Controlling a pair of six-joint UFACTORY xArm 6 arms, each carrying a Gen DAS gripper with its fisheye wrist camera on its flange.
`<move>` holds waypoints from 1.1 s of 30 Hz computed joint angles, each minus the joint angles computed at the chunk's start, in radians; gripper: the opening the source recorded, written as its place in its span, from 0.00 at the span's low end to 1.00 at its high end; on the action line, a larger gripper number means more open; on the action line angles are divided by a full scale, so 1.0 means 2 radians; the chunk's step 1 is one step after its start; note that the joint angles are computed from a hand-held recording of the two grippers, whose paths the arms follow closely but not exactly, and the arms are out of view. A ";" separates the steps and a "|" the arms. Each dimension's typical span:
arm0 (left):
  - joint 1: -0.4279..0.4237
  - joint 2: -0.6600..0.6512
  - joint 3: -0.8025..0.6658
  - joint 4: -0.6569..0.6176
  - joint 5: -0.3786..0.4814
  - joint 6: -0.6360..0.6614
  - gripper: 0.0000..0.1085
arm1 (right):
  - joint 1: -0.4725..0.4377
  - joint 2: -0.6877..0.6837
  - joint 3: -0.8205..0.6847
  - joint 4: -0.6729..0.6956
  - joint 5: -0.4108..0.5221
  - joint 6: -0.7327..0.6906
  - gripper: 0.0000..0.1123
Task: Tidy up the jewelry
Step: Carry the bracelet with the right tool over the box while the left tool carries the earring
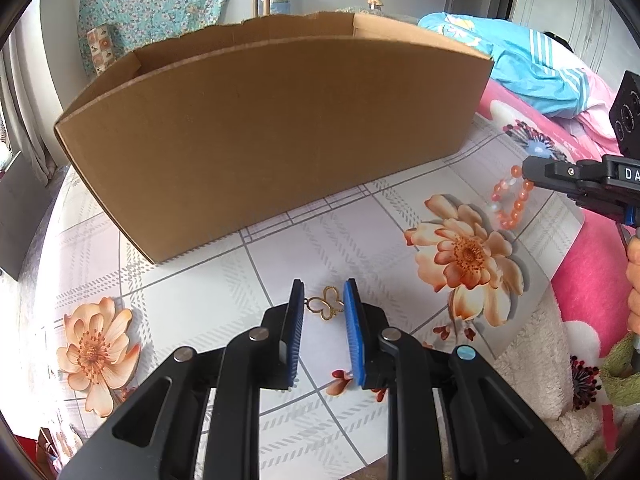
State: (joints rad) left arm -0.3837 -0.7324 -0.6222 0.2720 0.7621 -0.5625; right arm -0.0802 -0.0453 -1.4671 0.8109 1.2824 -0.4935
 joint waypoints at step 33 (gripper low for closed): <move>0.134 0.177 -0.251 -0.302 0.047 0.298 0.18 | 0.033 0.212 -0.349 0.112 0.022 0.022 0.07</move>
